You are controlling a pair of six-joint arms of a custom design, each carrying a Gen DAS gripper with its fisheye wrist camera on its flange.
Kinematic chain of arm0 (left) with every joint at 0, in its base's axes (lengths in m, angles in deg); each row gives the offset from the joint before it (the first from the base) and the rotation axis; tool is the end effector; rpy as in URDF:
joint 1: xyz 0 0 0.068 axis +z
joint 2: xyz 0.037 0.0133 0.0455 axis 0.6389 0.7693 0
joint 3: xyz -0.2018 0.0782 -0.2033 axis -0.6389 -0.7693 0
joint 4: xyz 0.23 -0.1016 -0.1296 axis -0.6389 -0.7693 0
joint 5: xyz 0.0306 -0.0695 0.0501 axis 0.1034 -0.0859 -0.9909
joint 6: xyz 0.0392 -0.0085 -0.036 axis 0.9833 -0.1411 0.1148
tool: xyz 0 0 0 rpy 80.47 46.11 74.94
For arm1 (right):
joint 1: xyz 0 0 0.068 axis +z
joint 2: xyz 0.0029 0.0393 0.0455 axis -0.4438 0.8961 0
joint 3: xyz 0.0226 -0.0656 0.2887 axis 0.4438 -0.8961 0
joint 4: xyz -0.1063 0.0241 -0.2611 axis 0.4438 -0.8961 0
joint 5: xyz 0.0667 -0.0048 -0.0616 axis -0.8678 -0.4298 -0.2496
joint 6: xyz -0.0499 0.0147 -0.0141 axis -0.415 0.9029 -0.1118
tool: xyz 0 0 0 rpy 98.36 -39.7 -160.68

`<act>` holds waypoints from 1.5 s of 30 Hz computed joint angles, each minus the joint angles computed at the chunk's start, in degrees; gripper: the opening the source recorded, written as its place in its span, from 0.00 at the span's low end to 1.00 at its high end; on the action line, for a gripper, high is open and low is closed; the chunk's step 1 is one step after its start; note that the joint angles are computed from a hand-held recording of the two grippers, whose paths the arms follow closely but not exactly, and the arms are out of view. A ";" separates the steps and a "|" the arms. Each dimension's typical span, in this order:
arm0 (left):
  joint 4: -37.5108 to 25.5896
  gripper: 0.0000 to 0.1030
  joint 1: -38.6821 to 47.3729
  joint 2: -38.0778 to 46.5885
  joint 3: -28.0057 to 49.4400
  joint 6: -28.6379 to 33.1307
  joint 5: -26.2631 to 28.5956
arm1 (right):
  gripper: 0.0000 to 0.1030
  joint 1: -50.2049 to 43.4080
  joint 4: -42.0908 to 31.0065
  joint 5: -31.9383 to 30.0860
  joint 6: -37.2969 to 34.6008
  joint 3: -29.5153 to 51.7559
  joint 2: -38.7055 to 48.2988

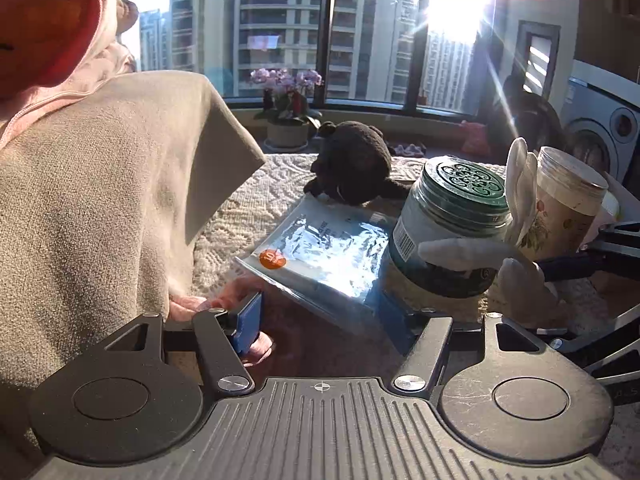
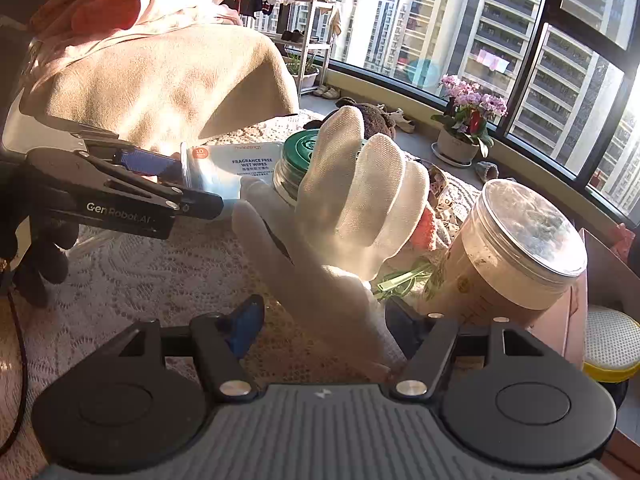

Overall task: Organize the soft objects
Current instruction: 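Grasp the white gloves with the right gripper while the left tool moves toward the brown plush toy, then grasp the brown plush toy with the left gripper while the right lifts the gloves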

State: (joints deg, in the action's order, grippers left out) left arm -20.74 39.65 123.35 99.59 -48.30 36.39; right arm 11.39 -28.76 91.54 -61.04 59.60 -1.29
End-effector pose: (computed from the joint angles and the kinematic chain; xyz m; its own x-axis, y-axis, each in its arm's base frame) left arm 0.2199 -0.0034 0.1151 -0.5997 -0.0128 -0.8001 0.0638 0.9959 -0.0638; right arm 0.2174 0.1618 0.1259 -0.4807 -0.5136 -0.7107 -0.5823 0.7930 -0.1792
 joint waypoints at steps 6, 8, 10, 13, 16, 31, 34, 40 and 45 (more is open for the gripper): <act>1.38 0.66 1.38 0.84 -0.71 -0.59 1.96 | 0.38 0.12 0.39 1.18 2.90 3.22 4.79; 1.51 0.66 1.45 0.72 -0.84 -0.77 2.07 | 0.27 -0.92 -0.65 0.25 3.14 3.79 4.55; 1.37 0.66 1.32 0.47 -0.88 -1.09 1.90 | 0.17 -1.77 -1.57 -0.30 3.40 3.55 3.51; 0.62 0.66 1.06 -1.01 -1.08 -1.80 1.52 | 0.16 -3.34 -1.96 -1.59 4.85 1.79 0.89; -1.04 0.66 0.91 -3.71 -1.03 -2.72 1.79 | 0.15 -4.72 -1.92 -2.07 5.59 0.30 -1.31; -30.26 0.66 0.02 3.79 31.90 -4.86 7.42 | 0.15 -8.92 10.88 -6.38 5.73 -7.92 -1.37; -35.84 0.66 -3.07 15.91 45.71 -0.23 1.77 | 0.16 -9.19 15.96 -6.98 5.83 -9.89 0.61; -48.72 0.70 -6.20 34.19 64.58 2.50 -7.02 | 0.16 -10.27 18.25 -8.69 5.72 -11.30 0.25; -45.62 0.81 -4.06 37.30 63.72 1.89 0.69 | 0.18 -10.74 18.51 -8.27 4.97 -11.68 -0.75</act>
